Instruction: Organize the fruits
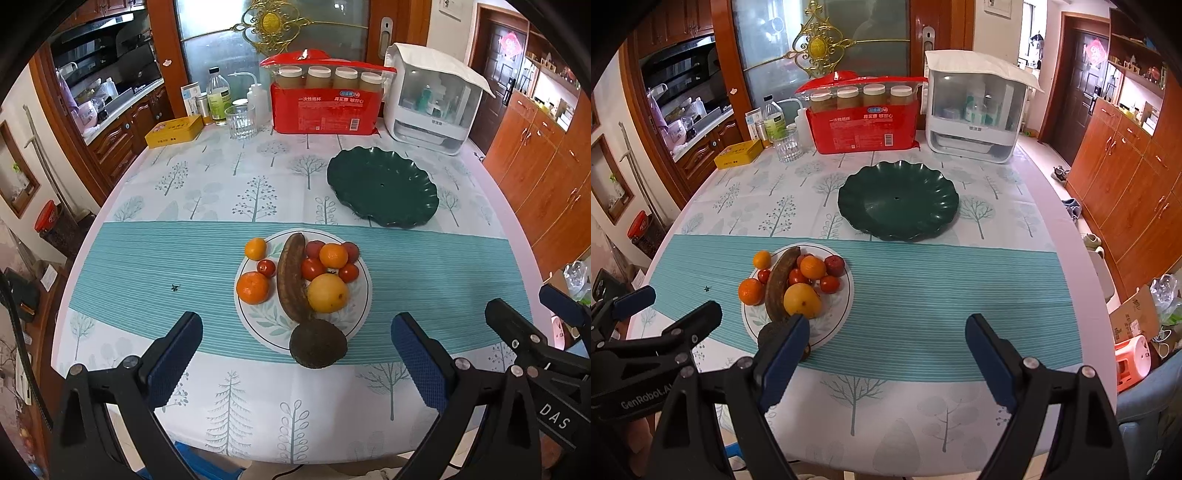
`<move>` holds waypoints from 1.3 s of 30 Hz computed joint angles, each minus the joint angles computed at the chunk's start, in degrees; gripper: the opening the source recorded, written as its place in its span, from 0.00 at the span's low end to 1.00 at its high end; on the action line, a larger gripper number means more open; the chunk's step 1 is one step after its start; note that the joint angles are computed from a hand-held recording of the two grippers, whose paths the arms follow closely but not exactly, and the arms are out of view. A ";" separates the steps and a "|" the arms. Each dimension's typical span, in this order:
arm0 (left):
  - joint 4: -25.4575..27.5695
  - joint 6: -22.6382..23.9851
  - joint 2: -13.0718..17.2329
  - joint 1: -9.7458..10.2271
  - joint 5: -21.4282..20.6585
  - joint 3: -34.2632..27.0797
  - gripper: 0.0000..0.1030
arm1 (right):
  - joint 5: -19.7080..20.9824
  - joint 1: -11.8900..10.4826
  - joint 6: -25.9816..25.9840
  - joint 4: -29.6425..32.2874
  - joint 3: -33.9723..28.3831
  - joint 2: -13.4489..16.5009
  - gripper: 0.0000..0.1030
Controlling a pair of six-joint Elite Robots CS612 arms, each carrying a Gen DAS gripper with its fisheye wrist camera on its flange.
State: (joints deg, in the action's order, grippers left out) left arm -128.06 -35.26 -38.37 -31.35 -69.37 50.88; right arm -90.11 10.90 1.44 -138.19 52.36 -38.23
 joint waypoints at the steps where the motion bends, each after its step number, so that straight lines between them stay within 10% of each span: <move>1: 0.07 0.01 -0.03 -0.03 0.16 0.04 0.99 | 0.18 -0.01 0.01 -0.05 0.02 0.02 0.84; 39: -3.88 10.45 0.16 4.86 -4.76 -0.16 0.99 | -6.93 4.46 7.61 7.91 -10.95 5.30 0.84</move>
State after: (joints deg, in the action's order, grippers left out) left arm -131.94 -24.81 -38.20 -26.48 -74.13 50.71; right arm -97.03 15.36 9.05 -130.29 41.41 -32.93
